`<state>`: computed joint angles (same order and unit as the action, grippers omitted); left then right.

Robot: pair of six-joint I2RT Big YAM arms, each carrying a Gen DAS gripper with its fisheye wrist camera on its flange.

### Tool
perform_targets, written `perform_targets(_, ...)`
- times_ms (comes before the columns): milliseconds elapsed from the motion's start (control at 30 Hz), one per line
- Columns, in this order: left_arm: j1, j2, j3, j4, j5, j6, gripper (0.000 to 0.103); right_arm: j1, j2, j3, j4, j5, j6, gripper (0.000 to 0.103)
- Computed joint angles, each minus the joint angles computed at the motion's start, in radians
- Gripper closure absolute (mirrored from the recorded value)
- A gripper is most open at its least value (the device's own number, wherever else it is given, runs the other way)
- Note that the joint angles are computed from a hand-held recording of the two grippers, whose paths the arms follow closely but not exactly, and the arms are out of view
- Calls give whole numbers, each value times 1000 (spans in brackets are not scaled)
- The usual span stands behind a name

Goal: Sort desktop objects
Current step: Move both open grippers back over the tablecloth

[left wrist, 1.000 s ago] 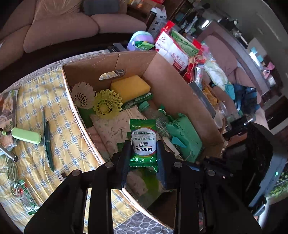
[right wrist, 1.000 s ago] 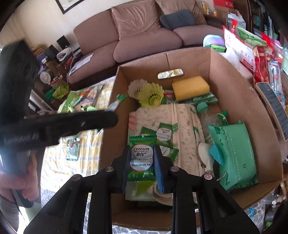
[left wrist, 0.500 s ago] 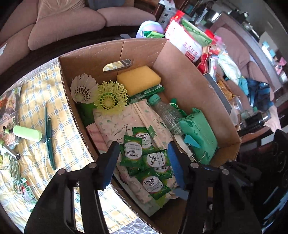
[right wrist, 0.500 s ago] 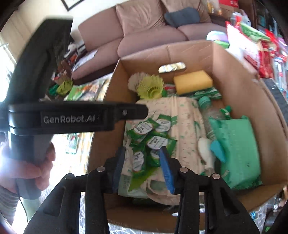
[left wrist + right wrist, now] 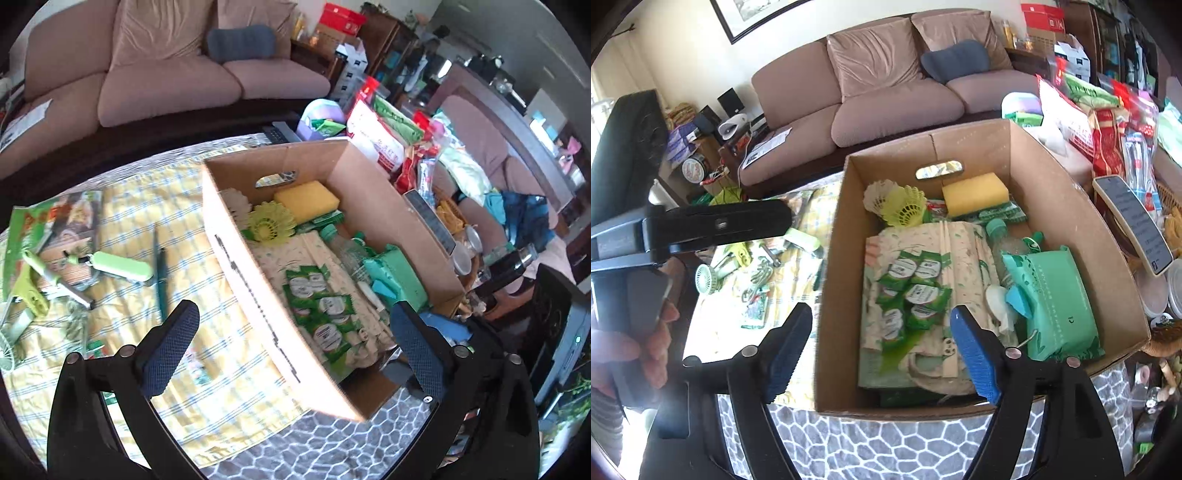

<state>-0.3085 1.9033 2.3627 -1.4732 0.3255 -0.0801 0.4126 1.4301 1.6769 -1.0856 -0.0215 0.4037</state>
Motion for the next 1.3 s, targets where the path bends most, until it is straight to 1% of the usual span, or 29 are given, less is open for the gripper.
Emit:
perform_targets(33, 9, -16, -19, 0, 2, 4, 0, 9, 0, 5, -4, 13, 5, 12)
perform_targets(67, 16, -36, -45, 5, -1, 6, 0, 17, 0, 9, -6, 25, 9, 0)
perform_targets(167, 38, -98, -125, 18, -11, 20, 0, 45, -2, 22, -19, 73, 21, 0)
perform_targets(300, 68, -183, -235, 46, -18, 46, 0, 82, -5, 35, -35, 107, 45, 0)
perform_targets(467, 107, -270, -340, 65, -24, 71, 0, 141, 4, 73, -63, 147, 67, 0)
perform_targets(700, 182, -362, -430, 74, -25, 108, 0, 226, 51, 159, -108, 215, 93, 0)
perform_targets(900, 257, -423, -488, 77, 1, 149, 0, 285, 105, 238, -127, 247, 111, 0)
perform_targets(1000, 308, -446, -518, 75, 36, 171, 0, 307, 133, 266, -126, 249, 117, 0)
perform_targets(1067, 350, -462, -542, 86, 52, 190, 0, 323, 154, 284, -124, 250, 115, 0)
perform_targets(1133, 394, -475, -571, 105, 49, 211, 0, 335, 172, 295, -120, 250, 111, 0)
perform_targets(1300, 500, -482, -652, 155, 48, 262, 0, 353, 214, 291, -66, 226, 98, 0)
